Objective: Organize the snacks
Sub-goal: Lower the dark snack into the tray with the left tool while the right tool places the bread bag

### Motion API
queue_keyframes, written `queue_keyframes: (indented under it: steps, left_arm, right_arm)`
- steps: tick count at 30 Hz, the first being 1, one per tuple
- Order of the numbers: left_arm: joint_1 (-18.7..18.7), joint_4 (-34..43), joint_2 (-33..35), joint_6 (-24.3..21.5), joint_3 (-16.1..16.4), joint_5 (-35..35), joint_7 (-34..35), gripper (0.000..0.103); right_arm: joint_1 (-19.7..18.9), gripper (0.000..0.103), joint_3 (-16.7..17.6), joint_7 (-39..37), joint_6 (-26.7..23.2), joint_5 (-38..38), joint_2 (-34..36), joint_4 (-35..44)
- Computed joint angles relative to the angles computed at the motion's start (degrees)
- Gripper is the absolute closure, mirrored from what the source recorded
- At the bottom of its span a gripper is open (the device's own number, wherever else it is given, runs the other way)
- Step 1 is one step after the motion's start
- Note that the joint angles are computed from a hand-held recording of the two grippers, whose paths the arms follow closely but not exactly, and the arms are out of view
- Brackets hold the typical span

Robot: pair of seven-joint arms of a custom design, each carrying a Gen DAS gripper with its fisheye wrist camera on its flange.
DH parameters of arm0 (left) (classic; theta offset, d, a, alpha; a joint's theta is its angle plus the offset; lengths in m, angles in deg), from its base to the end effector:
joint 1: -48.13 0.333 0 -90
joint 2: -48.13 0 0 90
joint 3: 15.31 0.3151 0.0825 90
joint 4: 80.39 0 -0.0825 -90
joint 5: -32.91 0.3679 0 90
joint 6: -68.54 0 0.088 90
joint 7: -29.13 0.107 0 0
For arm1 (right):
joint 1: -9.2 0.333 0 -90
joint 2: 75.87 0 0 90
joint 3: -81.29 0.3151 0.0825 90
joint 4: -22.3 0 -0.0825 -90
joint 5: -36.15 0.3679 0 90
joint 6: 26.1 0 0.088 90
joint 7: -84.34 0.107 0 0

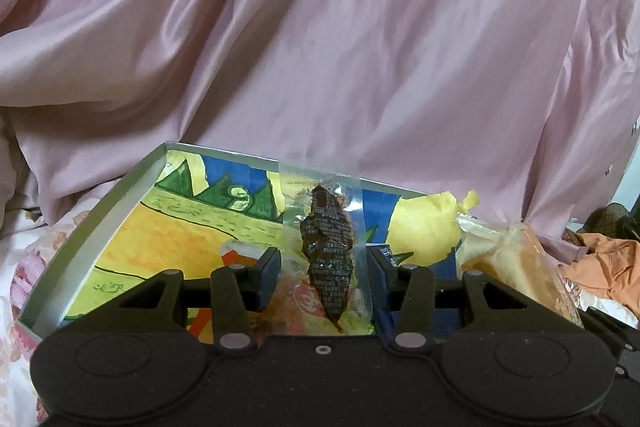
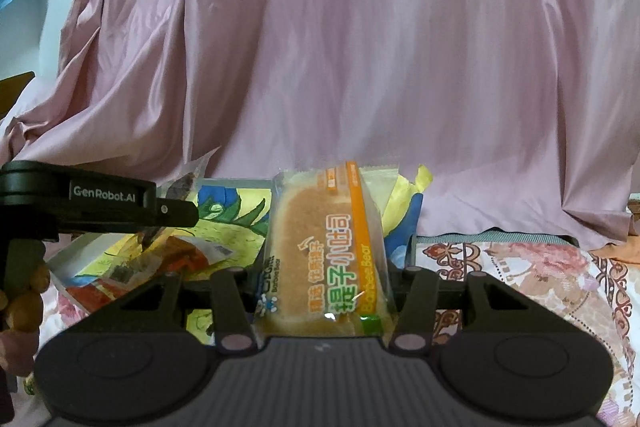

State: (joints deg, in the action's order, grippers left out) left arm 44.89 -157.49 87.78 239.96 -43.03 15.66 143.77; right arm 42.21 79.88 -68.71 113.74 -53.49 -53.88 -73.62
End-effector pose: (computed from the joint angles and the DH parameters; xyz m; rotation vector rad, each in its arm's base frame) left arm 0.7144 -0.2656 0.4702 -1.3289 2.0665 -1.3664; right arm 0.5795 0.3569 0.4302 -1.2002 1.7183 -1.0595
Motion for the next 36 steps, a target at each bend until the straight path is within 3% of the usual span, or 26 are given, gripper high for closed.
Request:
queue_keyframes:
  steps: [17,19,21,23,26,31,36]
  left_arm:
    - [-1.43,2.11,1.03,-1.73,1.54,1.11,-1.29,0.054]
    - [-1.57,2.53,1.07,-2.74,1.83,1.01,-1.62,0.048]
    - [-1.80,1.92,0.53,-2.22,2.32,0.77,-2.23,0.032]
    - [-1.07,0.87,0.02,-1.32,1.49,0.26,-1.81,0.028]
    - [-0.05,-0.71,-1.09,-0.72,0.61,-0.52,-1.53,0.021]
    - [4.94,-6.01,-4.00,3.12,-4.71,-3.31,2.12,0.007]
    - [13.15,-13.28,-7.50,8.19,-12.83,-5.57,6.57,0.001]
  right_arm:
    - [-0.07,0.049,-0.30,-1.12,-0.02,0.49,0.72,1.03]
    - [0.12,0.047,-0.37,-1.86,-0.72,1.15,1.02,1.35]
    - [0.43,0.044,-0.45,-3.17,-1.69,2.23,1.43,1.93]
    - [0.83,0.041,-0.70,-3.00,-1.86,1.74,1.24,1.78]
    - [1.65,0.025,-0.74,-3.51,-3.28,0.60,0.69,1.37]
    - [2.84,0.016,0.06,-2.78,-6.51,-2.19,-0.78,-0.01]
    - [3.63,0.005,1.73,-0.12,-9.99,-4.55,-3.28,-2.51]
